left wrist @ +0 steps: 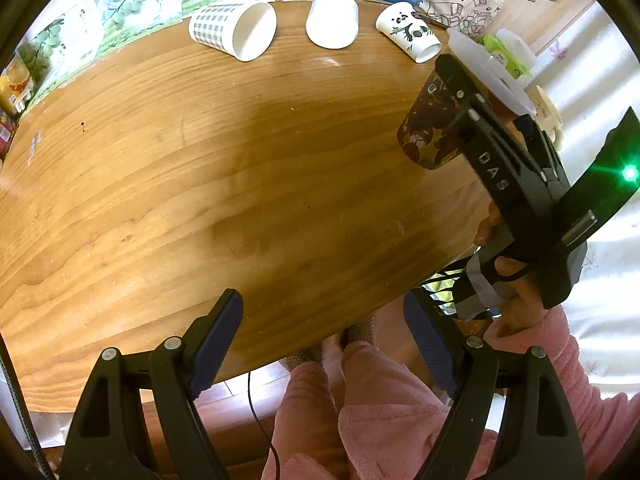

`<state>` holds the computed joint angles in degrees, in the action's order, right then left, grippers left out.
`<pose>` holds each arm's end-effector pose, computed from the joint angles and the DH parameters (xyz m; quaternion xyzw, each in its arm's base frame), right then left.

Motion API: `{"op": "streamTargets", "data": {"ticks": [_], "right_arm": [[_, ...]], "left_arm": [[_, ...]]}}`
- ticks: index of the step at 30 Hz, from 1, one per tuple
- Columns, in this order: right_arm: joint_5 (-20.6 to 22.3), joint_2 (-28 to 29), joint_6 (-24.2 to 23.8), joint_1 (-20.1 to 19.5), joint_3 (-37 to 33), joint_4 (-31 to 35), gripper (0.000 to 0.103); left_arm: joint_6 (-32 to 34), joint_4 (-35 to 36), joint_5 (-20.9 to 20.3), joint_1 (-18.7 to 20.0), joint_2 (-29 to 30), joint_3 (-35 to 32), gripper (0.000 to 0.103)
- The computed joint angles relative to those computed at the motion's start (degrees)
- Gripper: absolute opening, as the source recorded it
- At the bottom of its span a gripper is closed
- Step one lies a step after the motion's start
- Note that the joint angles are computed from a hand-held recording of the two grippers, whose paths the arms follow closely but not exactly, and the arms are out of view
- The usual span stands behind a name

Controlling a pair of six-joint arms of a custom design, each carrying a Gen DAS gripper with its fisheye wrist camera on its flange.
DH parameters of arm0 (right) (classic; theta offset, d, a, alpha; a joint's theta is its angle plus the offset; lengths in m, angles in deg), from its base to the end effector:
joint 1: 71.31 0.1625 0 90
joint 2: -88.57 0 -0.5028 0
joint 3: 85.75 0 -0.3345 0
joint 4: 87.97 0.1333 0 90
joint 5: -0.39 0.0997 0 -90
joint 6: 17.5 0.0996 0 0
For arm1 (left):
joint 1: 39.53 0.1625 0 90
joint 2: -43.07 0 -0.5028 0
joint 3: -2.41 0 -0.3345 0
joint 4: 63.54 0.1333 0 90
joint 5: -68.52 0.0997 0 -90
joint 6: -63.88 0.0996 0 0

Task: Flip cup upright
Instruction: 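Hold the cup rim-up in the right gripper and move it over the desk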

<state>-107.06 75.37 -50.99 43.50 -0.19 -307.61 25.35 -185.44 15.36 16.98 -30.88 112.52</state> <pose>0.3980 -0.6144 -0.0089 0.3591 -0.7930 0.4623 0.1686 -0.1163 -0.5257 0.3614 -0.0300 0.9477 -0.1571 0.2762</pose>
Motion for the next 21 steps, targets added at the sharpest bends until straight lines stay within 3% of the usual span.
{"op": "streamTargets", "data": {"ticks": [21], "right_arm": [[0.3,1.4,-5.7,-0.3,1.4,-3.1,0.078]], "left_arm": [[-0.7,0.1,-0.1,-0.9,0.3,0.6,0.085]]}}
